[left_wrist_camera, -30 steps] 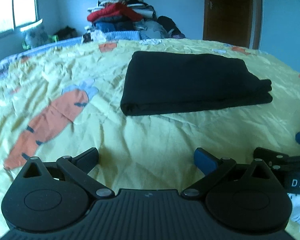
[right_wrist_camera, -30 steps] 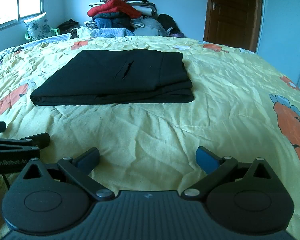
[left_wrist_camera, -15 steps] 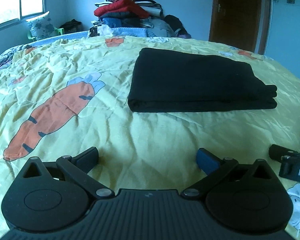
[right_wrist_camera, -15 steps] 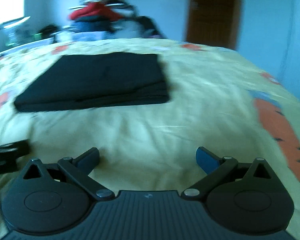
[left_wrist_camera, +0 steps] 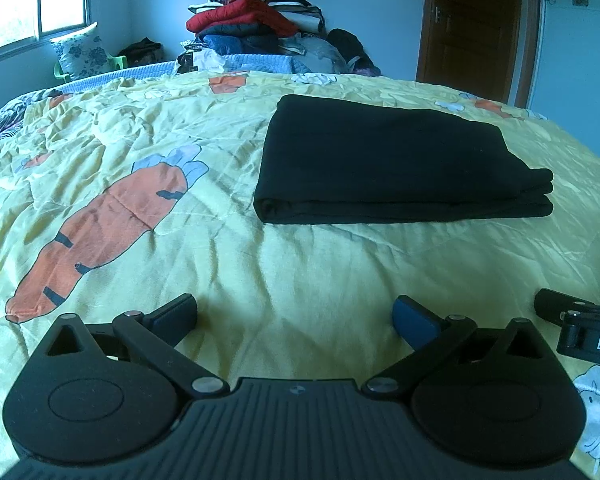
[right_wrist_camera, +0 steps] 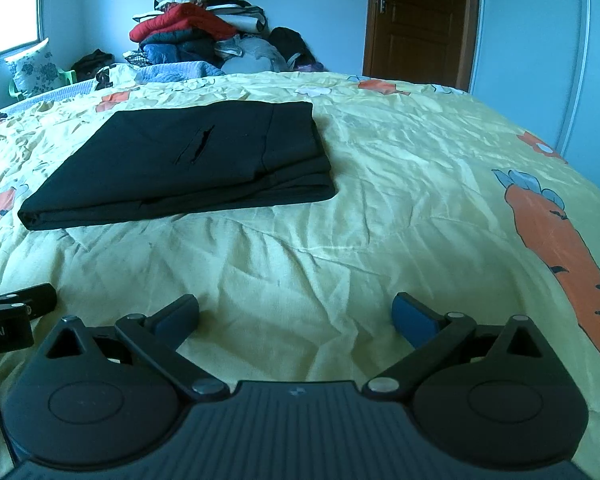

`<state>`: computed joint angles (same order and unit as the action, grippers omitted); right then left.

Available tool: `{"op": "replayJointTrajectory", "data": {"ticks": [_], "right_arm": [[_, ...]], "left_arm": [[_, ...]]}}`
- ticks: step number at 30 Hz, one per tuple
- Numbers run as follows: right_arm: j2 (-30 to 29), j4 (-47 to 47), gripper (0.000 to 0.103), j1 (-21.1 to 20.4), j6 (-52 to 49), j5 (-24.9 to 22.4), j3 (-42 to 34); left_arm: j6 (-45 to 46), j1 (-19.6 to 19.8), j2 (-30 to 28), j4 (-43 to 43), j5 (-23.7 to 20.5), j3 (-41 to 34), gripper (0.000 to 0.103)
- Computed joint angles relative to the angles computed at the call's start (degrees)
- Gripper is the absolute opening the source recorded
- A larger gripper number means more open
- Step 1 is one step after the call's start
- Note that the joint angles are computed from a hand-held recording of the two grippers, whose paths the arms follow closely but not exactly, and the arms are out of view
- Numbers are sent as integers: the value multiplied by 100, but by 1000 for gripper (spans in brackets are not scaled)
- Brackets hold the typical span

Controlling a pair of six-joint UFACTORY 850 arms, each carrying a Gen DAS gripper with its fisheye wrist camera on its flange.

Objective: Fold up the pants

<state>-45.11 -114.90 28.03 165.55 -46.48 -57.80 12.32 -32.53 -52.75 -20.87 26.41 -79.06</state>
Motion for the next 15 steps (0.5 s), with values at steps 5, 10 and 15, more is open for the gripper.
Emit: {"op": "replayJointTrajectory", "data": {"ticks": [5, 10, 15], "right_arm": [[-1, -3, 103, 0, 4, -1, 0], [-4, -6, 103, -1, 7, -2, 0], [3, -39, 103, -8, 1, 3, 15]], "left_arm": [[-2, 1, 0, 2, -1, -1, 103], [0, 0, -1, 0, -2, -3, 103], [0, 0, -1, 0, -4, -3, 103]]}}
